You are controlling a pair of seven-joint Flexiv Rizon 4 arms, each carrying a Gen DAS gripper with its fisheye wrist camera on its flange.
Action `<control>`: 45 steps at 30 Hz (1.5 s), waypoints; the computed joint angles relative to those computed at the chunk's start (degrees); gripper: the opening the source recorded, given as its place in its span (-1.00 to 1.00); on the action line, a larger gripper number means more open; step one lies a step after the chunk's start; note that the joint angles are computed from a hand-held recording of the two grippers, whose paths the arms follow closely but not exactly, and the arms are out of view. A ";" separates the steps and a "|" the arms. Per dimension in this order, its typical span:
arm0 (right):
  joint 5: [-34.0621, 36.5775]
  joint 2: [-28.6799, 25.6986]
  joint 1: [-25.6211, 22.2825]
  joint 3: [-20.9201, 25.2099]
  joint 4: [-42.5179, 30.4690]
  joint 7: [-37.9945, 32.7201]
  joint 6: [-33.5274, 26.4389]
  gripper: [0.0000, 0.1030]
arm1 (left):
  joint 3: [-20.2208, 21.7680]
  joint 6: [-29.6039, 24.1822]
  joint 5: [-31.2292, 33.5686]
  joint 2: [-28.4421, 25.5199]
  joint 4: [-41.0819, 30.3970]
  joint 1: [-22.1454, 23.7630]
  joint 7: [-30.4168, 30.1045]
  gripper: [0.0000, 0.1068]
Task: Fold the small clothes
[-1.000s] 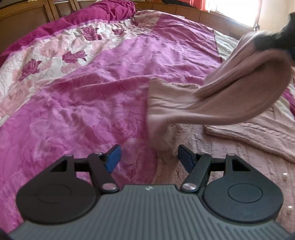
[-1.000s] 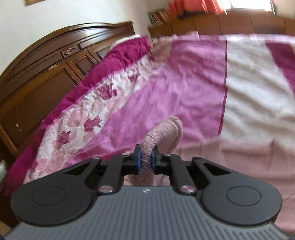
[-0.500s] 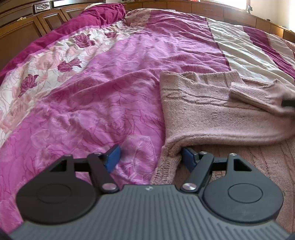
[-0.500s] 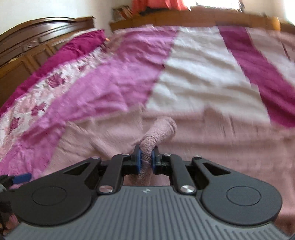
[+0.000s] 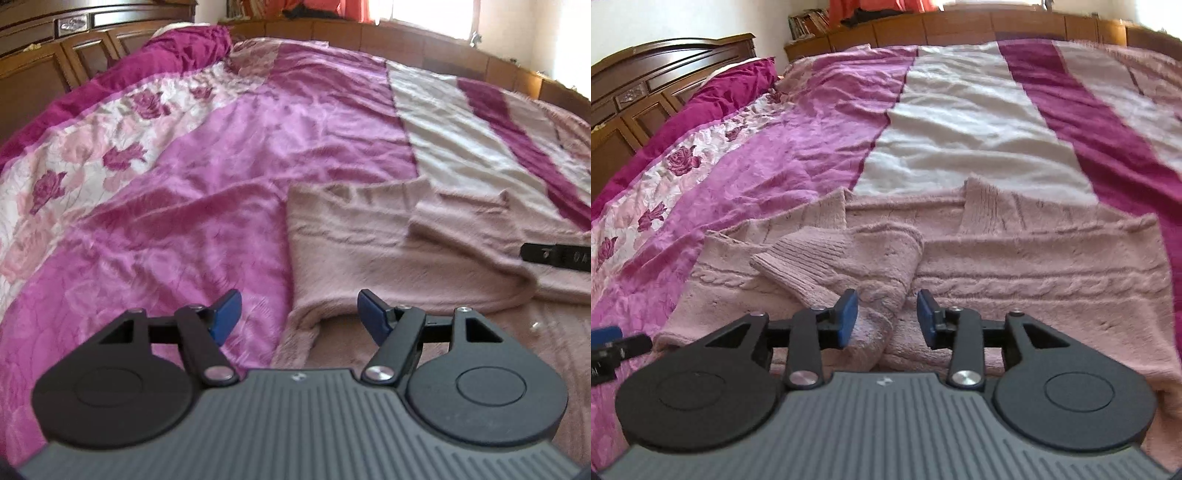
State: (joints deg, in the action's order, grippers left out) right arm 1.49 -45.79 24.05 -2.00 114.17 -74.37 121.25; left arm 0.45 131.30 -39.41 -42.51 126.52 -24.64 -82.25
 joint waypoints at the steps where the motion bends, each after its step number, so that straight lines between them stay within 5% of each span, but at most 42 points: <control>1: 0.69 0.23 1.24 -0.90 0.35 -0.83 0.84 -0.07 | 0.05 -0.13 0.14 -0.17 -0.58 -0.08 0.36 0.32; 5: -0.58 0.98 1.58 0.06 0.52 -2.72 1.50 0.00 | 1.24 -2.04 -3.60 -2.31 -4.33 -2.39 4.07 0.32; 11: -3.54 0.68 1.01 2.53 -1.57 -2.57 0.28 0.05 | -0.07 -3.79 1.06 -4.11 -6.50 1.01 2.88 0.30; 19: -4.43 -2.47 4.71 0.29 -7.28 -2.54 -5.38 0.06 | 1.50 -7.16 -0.72 -5.87 -7.56 0.12 1.80 0.27; 25: -1.33 -5.76 10.56 -5.64 -10.79 -2.09 -7.99 0.04 | 2.73 -8.42 -1.32 -6.25 -8.28 -1.02 1.81 0.29; 26: -0.76 -6.09 11.03 -6.15 -11.13 -1.78 -8.11 0.01 | 2.76 -8.43 -1.26 -6.28 -8.28 -1.02 1.61 0.29; 31: 2.24 -6.98 13.01 -9.21 -11.17 -1.40 -6.92 -0.81 | 3.22 -8.53 -1.42 -6.56 -8.57 -1.45 1.35 0.29; 45: 11.27 -0.37 5.82 -4.61 -2.60 -3.03 7.83 -0.86 | 3.50 -9.03 -0.84 -6.47 -8.53 -1.35 1.03 0.30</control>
State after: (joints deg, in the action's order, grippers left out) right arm 12.77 -46.17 29.87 -6.62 111.57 -77.40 129.08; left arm 3.94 122.27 -40.25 -48.98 117.99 -26.00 -81.22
